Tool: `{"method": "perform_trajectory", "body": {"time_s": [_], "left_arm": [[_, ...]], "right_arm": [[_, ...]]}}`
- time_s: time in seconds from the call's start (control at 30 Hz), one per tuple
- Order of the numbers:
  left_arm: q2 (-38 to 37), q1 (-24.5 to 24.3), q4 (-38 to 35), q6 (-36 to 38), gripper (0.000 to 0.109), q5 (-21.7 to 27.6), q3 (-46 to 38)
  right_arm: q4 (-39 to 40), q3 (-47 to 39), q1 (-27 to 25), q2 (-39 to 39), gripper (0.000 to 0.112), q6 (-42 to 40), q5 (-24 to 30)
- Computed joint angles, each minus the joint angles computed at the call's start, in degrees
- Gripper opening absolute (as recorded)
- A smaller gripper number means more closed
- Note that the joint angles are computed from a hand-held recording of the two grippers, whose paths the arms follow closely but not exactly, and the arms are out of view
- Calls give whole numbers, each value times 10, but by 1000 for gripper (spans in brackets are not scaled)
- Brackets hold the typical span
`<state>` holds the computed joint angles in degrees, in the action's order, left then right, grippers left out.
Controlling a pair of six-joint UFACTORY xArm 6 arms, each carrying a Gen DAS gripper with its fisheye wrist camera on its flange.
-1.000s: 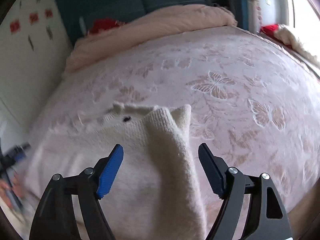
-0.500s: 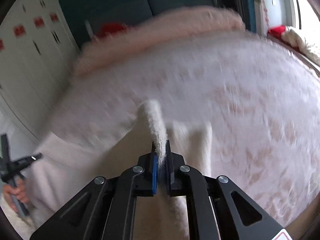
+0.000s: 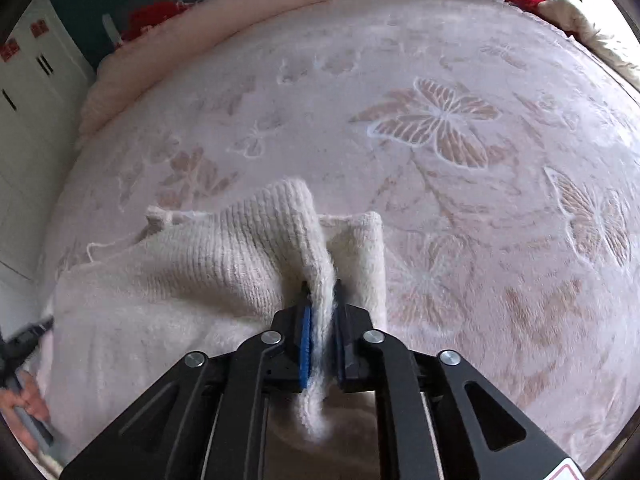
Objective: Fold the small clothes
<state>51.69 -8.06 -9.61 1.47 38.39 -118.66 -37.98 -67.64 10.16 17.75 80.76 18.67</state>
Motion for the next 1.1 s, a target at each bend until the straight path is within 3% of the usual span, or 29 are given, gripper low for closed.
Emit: {"method": "perform_trajectory", "body": {"time_s": [0.07,0.23,0.3,0.4,0.47,0.57,0.63,0.7,0.77,0.83,0.93,1.03,1.1], "left_arm": [[-49,1,14,-10,32,-50,76],[-191,1,-69,71,40,-150,259],[-244,-7,-100,113,50,-173,332],[-275,-18,-100,129,51,-175,402],[-270,-20,-24,72,51,-166,425],[-288,-22,9,64,51,-210,467],[-292,-22,26,53,52,-201,467],[-287,-20,33,46,53,-200,462],[-283,-20,43,39,53,-203,462],[-283,-21,57,34,53,-208,465],[-281,-20,52,50,54,-211,466],[-278,-20,33,54,54,-213,465],[-277,-22,77,14,55,-214,464]], "right_arm": [[-74,22,12,-49,24,69,12],[-156,76,66,-113,24,152,-9],[-139,82,101,-100,24,138,3],[-72,80,123,-45,20,101,4],[-91,86,131,-57,19,142,16],[-117,78,147,-93,19,151,25],[-130,62,158,-90,19,124,52],[-90,54,153,-68,19,73,86],[-44,84,126,-53,12,54,57],[-66,121,111,-86,10,112,11],[-147,143,90,-144,14,208,2],[-147,116,64,-141,14,178,18],[-119,80,43,-112,14,124,15]]}}
